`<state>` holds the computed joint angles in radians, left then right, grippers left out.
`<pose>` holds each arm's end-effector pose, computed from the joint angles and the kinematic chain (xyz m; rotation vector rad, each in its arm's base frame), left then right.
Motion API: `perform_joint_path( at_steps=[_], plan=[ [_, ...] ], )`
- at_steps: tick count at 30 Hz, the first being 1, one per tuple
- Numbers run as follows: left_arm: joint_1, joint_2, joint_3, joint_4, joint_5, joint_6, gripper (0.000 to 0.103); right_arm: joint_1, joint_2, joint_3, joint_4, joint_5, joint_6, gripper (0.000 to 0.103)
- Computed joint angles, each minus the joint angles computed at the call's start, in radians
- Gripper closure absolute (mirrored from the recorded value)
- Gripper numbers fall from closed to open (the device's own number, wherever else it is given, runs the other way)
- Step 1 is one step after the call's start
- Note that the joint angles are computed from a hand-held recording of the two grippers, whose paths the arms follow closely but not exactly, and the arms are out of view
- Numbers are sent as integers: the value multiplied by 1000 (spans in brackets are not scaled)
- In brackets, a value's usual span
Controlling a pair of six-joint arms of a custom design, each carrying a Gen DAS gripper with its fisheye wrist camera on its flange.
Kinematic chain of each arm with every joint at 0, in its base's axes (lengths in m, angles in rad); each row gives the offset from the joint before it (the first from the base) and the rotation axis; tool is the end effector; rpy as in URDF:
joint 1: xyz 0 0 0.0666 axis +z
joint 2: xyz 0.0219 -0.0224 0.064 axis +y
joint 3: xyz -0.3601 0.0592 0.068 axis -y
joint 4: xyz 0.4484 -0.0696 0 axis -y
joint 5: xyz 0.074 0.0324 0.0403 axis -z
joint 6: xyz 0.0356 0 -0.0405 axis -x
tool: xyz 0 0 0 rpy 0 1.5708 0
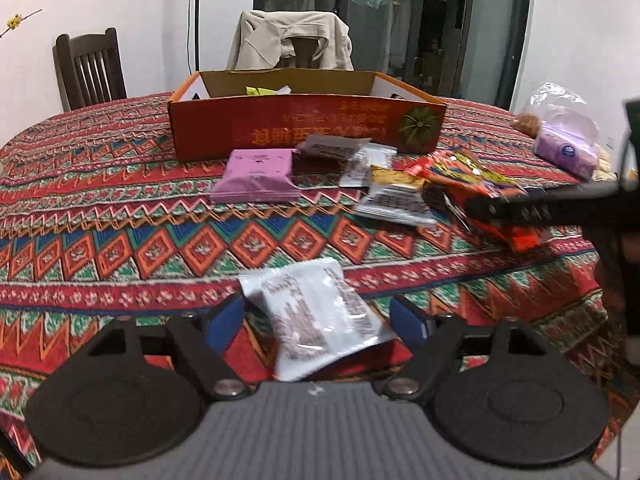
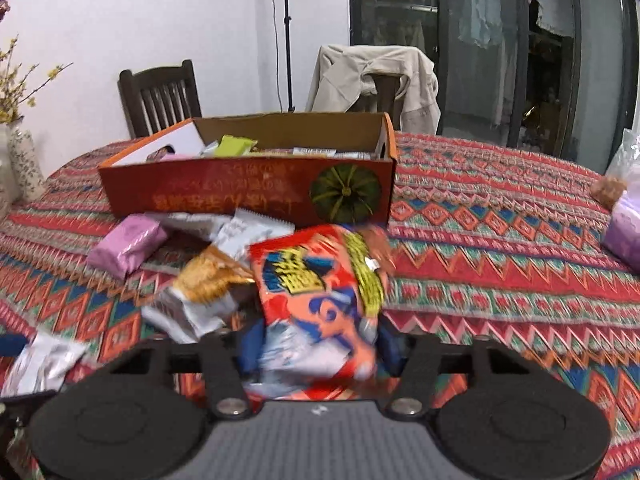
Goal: Organize snacks
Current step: 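Grasp a white packet with the left tool while the right tool grasps the red-and-blue chip bag, then carry the white packet and chip bag into the box and open both tools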
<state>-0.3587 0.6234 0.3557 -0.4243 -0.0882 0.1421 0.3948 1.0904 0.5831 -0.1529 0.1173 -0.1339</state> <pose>0.2686 -0.0978 0.2074 0.1981 2.2563 -0.1669 0.3654 0.1473 0.1963 -0.2265 2.2188 0.1588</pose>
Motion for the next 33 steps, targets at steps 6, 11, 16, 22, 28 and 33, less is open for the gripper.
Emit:
perform_joint_path(
  at_steps=[6, 11, 16, 22, 28, 33],
  plan=[
    [-67, 41, 7, 47, -68, -4, 39, 17, -164, -95, -89, -26, -4, 50],
    [-81, 53, 11, 54, -98, 0, 53, 14, -202, -122, -79, -39, -21, 48],
    [-64, 20, 10, 17, -97, 57, 56, -5, -156, -110, -34, -68, -15, 45],
    [-40, -58, -2, -13, -122, 67, 56, -20, -163, -121, -10, -107, -25, 49],
    [-14, -17, 26, 11, -80, 59, 56, -40, -229, -152, -13, -118, -40, 50],
    [72, 101, 124, 123, 89, 27, 56, -84, -225, -120, 22, -184, -36, 50]
  ],
)
